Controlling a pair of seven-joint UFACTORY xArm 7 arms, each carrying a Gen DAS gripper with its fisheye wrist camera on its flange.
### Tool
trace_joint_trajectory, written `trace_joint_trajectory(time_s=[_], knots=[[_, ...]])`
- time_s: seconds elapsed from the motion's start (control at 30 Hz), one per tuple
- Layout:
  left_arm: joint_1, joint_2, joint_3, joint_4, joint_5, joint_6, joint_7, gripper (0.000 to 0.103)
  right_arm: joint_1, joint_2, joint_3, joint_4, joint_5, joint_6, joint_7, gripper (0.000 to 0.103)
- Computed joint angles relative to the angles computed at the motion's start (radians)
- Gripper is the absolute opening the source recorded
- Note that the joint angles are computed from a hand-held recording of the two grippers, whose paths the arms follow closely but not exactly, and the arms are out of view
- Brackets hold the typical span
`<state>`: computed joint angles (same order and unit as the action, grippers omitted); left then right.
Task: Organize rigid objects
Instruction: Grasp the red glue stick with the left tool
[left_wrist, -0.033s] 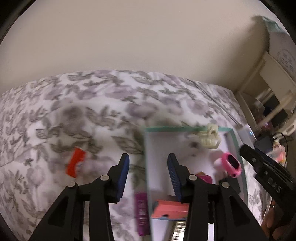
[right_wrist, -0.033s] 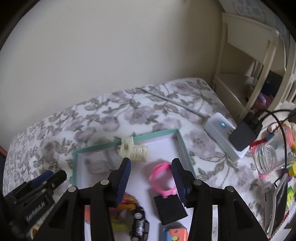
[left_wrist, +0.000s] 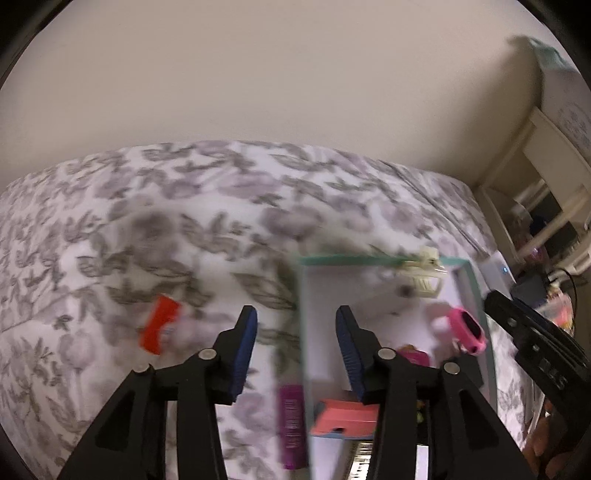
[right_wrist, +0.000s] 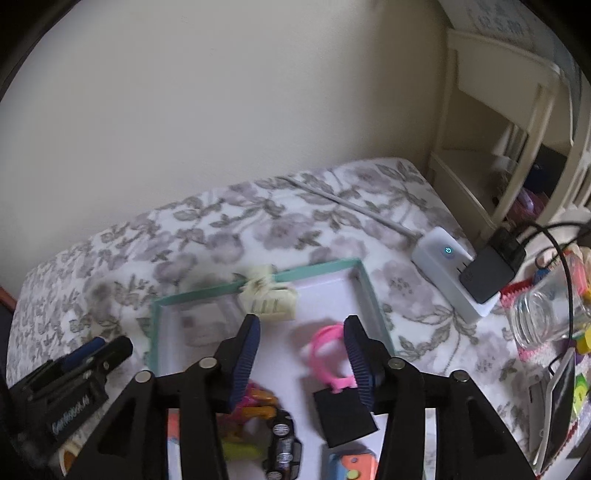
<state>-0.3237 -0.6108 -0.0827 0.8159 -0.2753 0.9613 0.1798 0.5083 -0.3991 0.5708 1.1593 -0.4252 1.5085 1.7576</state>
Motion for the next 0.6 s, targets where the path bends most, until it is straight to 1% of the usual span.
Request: trace_joint_trajectory(time_s=[0.03,0.1,0.13,0.2,0.23,0.3,0.33,0.37,0.47,0.6], knots=[[0.014,0.007,0.006,0.009,0.011,0.0,-0.004,0.053,-0.001,0.008,0.005,0.01,-0.01,0.0,-0.003,0.06],[0.037,0.019,0.018,0.026,0.027,0.002,-0.012,0.057,-0.003,0.038,0.018,0.045,-0.041,0.005,-0.008,0.061],[0.054,0.027,0.025,0.036,0.038,0.005,-0.018,0.059,-0.002,0.055,0.023,0.064,-0.058,0.005,-0.01,0.063],[0.08,0.038,0.032,0.048,0.057,0.004,-0.027,0.061,0.007,0.085,0.026,0.091,-0.086,0.002,-0.013,0.068],[0.094,0.044,0.036,0.054,0.068,0.003,-0.031,0.061,0.014,0.105,0.027,0.108,-0.101,-0.003,-0.017,0.069],[0.119,0.056,0.048,0.065,0.082,-0.001,-0.035,0.069,0.034,0.142,0.021,0.134,-0.126,-0.015,-0.024,0.069],[0.131,0.063,0.054,0.069,0.088,-0.004,-0.037,0.079,0.046,0.165,0.015,0.148,-0.14,-0.032,-0.032,0.069],[0.141,0.068,0.059,0.071,0.092,-0.01,-0.036,0.084,0.058,0.186,0.008,0.16,-0.152,-0.048,-0.037,0.069],[0.17,0.086,0.072,0.08,0.11,-0.011,-0.032,0.084,0.097,0.254,-0.012,0.2,-0.183,-0.078,-0.049,0.069],[0.188,0.116,0.084,0.089,0.108,0.002,-0.019,0.084,0.149,0.341,-0.045,0.254,-0.205,-0.081,-0.08,0.069]])
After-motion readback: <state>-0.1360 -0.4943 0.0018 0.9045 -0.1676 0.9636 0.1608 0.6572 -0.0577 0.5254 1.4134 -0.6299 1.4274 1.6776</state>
